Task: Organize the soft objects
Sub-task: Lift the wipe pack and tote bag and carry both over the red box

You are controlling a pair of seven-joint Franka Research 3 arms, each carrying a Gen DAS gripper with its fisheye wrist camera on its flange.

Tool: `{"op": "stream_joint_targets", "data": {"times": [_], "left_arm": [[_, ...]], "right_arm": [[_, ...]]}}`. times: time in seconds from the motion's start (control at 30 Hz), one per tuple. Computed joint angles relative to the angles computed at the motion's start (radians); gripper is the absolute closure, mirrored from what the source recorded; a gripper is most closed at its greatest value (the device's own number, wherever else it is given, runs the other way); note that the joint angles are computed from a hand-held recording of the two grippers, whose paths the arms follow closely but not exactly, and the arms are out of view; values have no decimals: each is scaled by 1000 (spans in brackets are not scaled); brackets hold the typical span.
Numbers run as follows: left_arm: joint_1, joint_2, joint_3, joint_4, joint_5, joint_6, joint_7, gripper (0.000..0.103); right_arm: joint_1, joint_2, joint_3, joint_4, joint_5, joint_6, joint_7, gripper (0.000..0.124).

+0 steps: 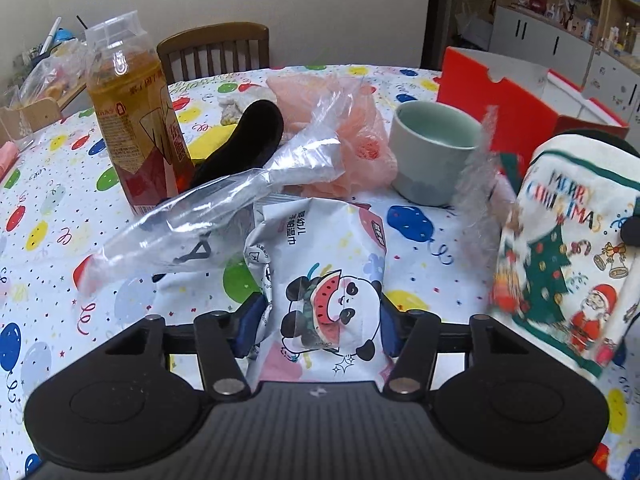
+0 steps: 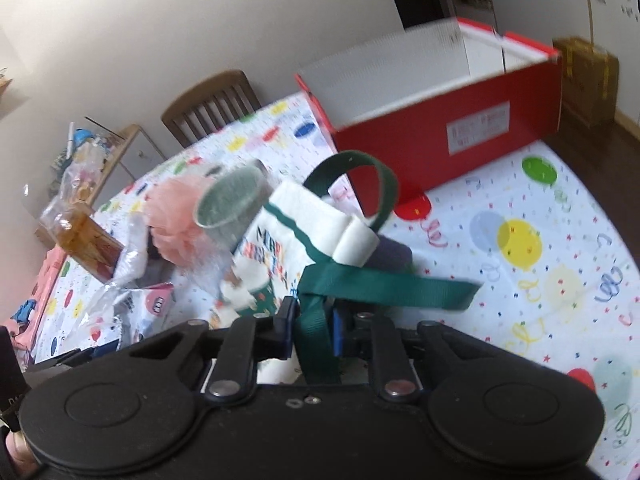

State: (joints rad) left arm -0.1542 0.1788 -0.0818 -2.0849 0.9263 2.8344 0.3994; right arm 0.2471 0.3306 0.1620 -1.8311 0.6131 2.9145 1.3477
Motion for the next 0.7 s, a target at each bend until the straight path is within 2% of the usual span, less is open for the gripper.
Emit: {"op": "stream_joint_targets", "data": {"times": [0.17,0.53,0.7], "left_arm": [[9,-51,-10,-47,-3,42,13,48],[52,-167,-41,-134,-30,133,52,49],[63,-218,-64,-166,-163,162,185,49]], "right_arm": [[-3,-55,20,-62,31,74,-58,113],[-16,-159,49,-161,185,168,-190,113],[-4,-210,42,-193,243,187,-258,113]]}}
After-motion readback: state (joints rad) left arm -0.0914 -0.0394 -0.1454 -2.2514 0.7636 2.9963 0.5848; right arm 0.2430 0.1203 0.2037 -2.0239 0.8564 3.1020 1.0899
